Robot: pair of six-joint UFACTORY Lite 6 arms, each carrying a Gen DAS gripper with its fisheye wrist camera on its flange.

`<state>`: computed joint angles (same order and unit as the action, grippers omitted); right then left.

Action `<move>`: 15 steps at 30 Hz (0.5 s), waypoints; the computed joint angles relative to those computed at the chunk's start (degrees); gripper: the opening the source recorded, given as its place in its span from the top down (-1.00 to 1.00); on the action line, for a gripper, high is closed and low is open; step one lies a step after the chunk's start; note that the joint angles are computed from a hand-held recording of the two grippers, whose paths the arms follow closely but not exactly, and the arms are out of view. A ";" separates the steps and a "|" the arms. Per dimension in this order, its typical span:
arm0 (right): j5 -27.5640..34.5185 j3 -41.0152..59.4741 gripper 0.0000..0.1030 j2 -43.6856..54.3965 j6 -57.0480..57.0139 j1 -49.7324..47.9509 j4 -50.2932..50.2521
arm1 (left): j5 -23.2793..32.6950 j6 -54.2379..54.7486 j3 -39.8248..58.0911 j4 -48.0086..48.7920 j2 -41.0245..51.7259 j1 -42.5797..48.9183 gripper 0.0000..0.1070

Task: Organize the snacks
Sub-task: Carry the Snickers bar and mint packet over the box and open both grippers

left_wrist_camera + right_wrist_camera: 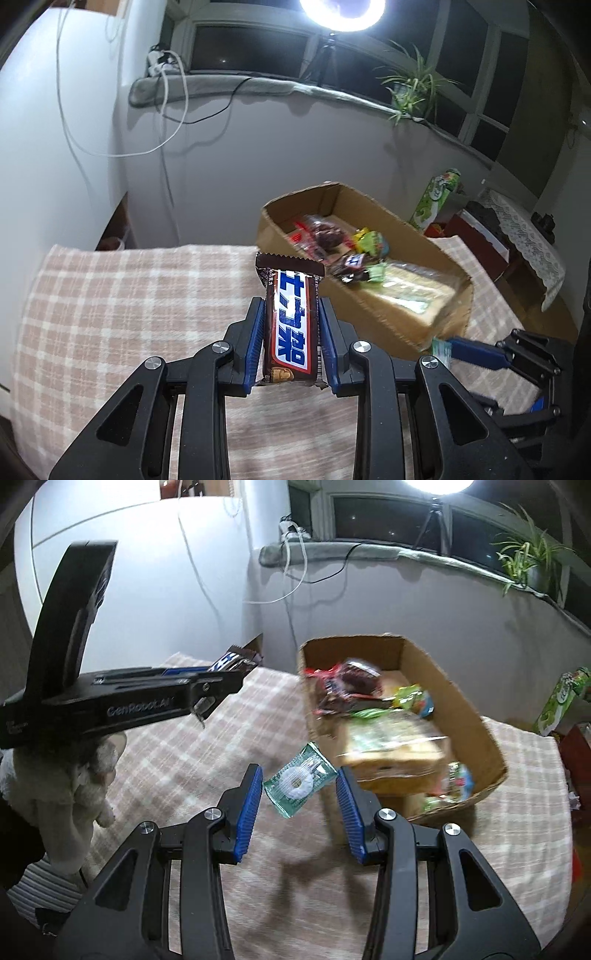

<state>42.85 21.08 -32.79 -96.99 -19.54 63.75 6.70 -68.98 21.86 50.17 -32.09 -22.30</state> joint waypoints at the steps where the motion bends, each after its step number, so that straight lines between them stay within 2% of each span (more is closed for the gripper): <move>1: 0.91 1.21 0.16 1.20 -0.96 -1.69 0.23 | 0.39 -2.90 0.76 2.73 0.69 -0.87 0.50; 6: 2.65 6.41 0.16 7.01 -4.78 -6.78 1.64 | 1.86 -13.12 3.96 11.87 3.85 -4.02 0.50; 15: 2.44 16.82 0.16 20.37 -8.55 -11.47 4.49 | 0.60 -27.55 12.71 26.07 15.31 -5.46 0.50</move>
